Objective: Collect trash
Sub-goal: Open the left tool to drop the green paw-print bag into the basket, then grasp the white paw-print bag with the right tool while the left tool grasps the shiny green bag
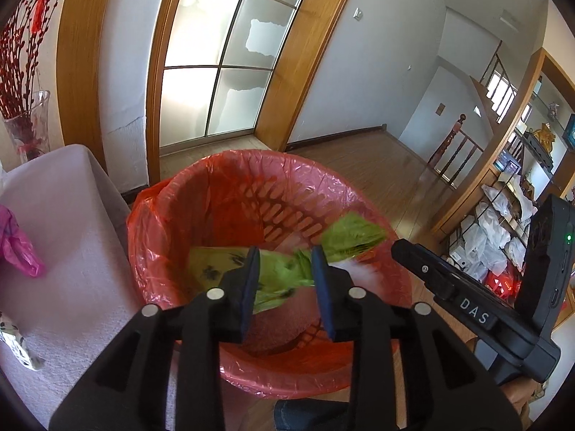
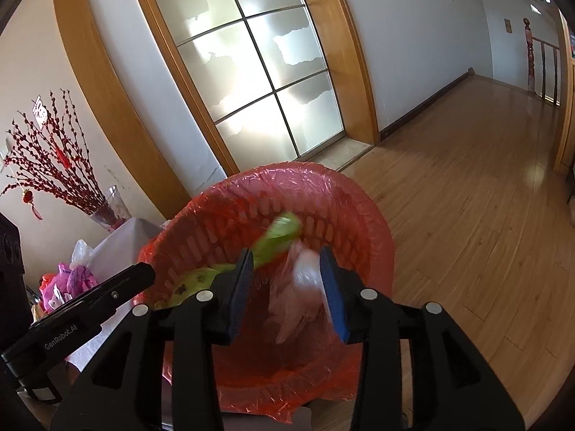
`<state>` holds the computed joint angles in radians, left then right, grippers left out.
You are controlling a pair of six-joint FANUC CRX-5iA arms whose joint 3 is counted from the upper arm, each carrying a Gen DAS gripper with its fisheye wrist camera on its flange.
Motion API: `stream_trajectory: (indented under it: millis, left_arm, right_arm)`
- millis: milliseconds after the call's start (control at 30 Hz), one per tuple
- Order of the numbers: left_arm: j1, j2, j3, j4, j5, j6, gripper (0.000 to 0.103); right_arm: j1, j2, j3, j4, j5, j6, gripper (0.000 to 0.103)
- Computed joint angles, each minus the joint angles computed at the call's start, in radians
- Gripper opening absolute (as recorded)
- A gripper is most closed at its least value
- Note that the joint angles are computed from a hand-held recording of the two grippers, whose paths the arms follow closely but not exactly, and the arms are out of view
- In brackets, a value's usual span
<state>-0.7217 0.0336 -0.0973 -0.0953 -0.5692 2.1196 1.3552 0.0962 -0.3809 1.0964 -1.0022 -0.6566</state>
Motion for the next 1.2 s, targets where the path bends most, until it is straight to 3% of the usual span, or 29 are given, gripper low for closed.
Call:
stream_trajectory:
  millis: [167,233,300,533,767,967,1200]
  left_arm:
    - [-0.017,-0.019,0.009,-0.084,-0.035,0.088,0.039]
    - [-0.041,-0.038,0.025,-0.186,-0.085,0.181,0.046]
    - [-0.069,-0.058,0.039,-0.284,-0.144,0.266,0.048]
    - [-0.206,-0.189,0.024,-0.595,-0.441,0.522,0.056]
    - [-0.321,-0.352,-0.051,-0.781,-0.777,0.679,0.062]
    - [-0.323,-0.491,-0.133,-0.808,-0.975,0.756,0.062]
    - [-0.236,-0.633,-0.224,-0.762,-1.042,0.757,0.062]
  right_arm:
    - [0.021,0.019,0.026,-0.014,-0.054,0.035,0.04]
    - [0.034,0.032,0.044,-0.011,-0.079,0.068,0.04]
    - [0.042,0.044,0.06,-0.002,-0.089,0.102,0.04]
    - [0.051,0.117,0.154,0.038,0.007,0.197,0.04]
    - [0.054,0.244,0.324,0.008,0.176,0.35,0.04]
    - [0.056,0.387,0.553,-0.155,0.283,0.615,0.04]
    - [0.067,0.557,0.841,-0.357,0.221,0.881,0.04]
